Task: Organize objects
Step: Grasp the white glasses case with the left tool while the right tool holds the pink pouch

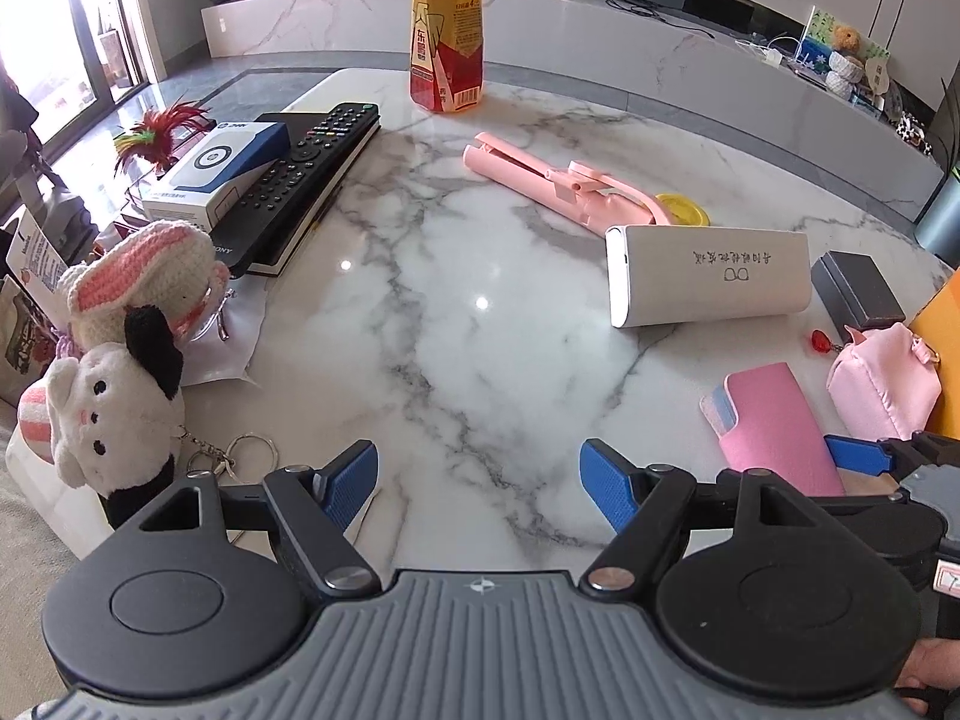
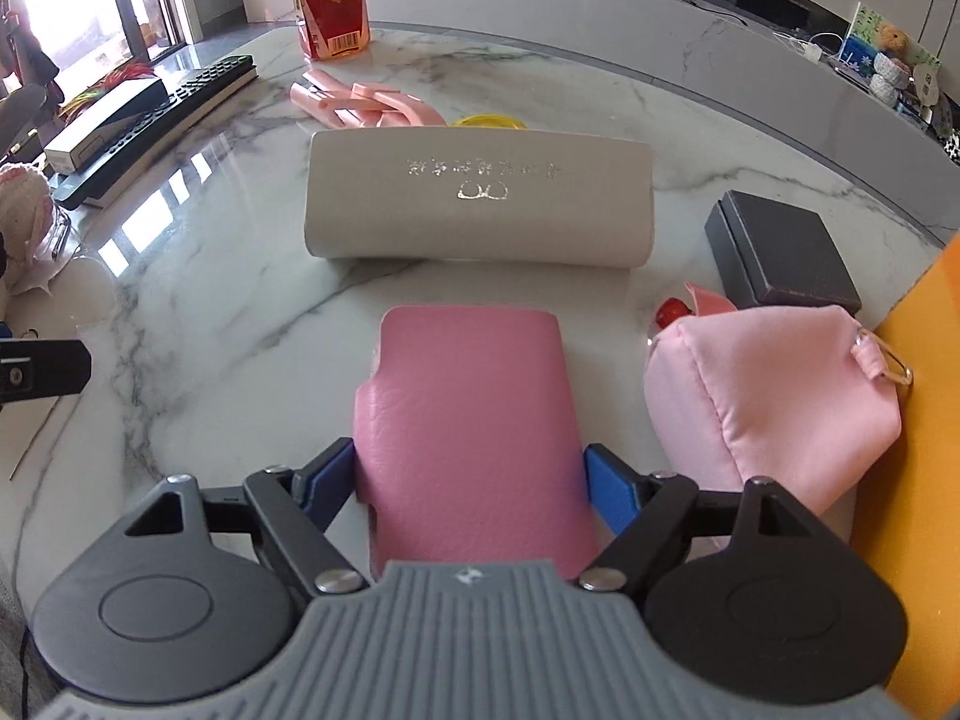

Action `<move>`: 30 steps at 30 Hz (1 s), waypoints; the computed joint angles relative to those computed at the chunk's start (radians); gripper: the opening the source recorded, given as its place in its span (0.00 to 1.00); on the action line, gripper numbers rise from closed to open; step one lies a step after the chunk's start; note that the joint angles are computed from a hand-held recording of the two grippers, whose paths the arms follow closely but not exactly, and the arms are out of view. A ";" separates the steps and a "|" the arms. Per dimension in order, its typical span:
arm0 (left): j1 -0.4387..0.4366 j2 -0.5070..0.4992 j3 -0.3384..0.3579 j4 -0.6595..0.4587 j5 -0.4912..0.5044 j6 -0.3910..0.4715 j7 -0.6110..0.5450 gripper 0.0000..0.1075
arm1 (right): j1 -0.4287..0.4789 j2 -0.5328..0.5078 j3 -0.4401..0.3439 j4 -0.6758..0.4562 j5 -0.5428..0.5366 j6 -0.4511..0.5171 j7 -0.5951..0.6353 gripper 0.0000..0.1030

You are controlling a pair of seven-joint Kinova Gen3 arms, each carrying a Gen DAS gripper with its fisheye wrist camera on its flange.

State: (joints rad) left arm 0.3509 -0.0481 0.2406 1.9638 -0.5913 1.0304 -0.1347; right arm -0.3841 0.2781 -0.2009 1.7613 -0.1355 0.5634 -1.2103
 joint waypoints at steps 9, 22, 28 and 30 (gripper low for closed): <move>0.058 0.097 -0.013 -0.076 -0.066 0.042 -0.079 0.82 | 0.058 -0.044 -0.007 0.027 -0.067 0.083 0.115 0.80; 0.158 0.293 -0.100 -0.220 -0.300 -0.090 -0.508 0.83 | 0.119 -0.096 0.004 0.117 -0.183 0.030 0.252 0.80; 0.171 0.370 -0.140 -0.281 -0.313 -0.130 -0.752 0.83 | 0.146 -0.096 -0.003 0.136 -0.248 0.005 0.334 0.80; 0.111 0.392 -0.101 -0.308 -0.283 -0.130 -0.833 0.83 | 0.152 -0.095 -0.002 0.134 -0.265 0.011 0.348 0.80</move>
State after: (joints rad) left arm 0.4624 0.3436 0.1393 1.6558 -0.8745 0.9006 -0.9681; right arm -0.2317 0.1833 -0.2029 1.8951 -0.4003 0.5740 -0.8624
